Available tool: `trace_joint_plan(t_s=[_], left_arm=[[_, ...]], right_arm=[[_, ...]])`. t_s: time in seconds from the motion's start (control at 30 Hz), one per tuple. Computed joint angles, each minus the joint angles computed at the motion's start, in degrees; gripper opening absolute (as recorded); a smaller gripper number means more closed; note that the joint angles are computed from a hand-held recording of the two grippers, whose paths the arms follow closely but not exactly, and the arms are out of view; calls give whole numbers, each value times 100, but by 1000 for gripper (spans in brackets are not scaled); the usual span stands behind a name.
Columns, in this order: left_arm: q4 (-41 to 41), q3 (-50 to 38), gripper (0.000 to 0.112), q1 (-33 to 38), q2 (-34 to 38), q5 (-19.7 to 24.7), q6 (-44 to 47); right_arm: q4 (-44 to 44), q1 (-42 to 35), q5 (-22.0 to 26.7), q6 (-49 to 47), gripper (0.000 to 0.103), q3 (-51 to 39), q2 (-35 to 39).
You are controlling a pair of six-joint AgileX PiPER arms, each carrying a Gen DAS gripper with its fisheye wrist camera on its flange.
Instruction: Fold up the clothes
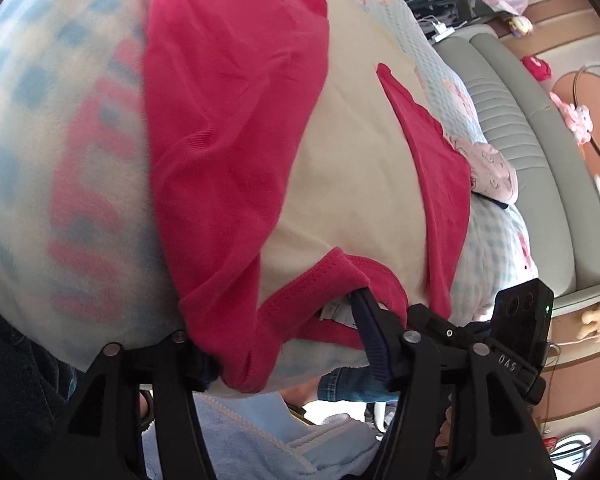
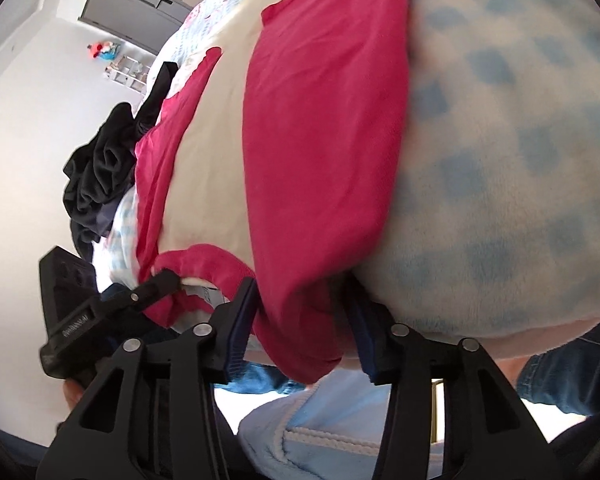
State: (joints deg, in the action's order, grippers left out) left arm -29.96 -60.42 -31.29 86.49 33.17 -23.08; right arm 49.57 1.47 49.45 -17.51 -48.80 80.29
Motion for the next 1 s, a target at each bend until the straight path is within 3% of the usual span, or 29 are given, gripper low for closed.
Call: trace_joint_plan(t_s=[0.1, 0.13, 0.17, 0.2, 0.33, 0.53, 0.67, 0.8, 0.9, 1.0], left_arm=[[207, 25, 63, -109, -42, -134, -226], [339, 47, 59, -151, -99, -190, -358], [567, 58, 50, -208, -163, -240, -573], [984, 59, 22, -279, -272, -276, -896], [1193, 280, 22, -346, -611, -733, -991], [75, 276, 22, -11, -239, -431, -154], [-546, 385, 23, 174, -124, -442, 343], [-195, 286, 26, -11, -30, -472, -42], [-480, 219, 31, 9, 67, -397, 234], [-863, 167, 33, 106, 154, -272, 650]], right_arm=[[116, -11, -46, -49, 47, 44, -6], [151, 15, -52, -127, 42, 41, -33], [184, 61, -51, -245, 32, 27, -74], [216, 106, -50, -363, 29, 10, -113], [955, -146, 128, -1095, 25, 160, -211], [874, 26, -109, -960, 30, 169, 6], [1556, -287, 88, -1485, 31, 317, 410], [1886, -405, 220, -1704, 31, 378, 595], [1869, -311, 152, -1693, 31, 358, 621], [1841, -441, 466, -1585, 31, 175, 850]])
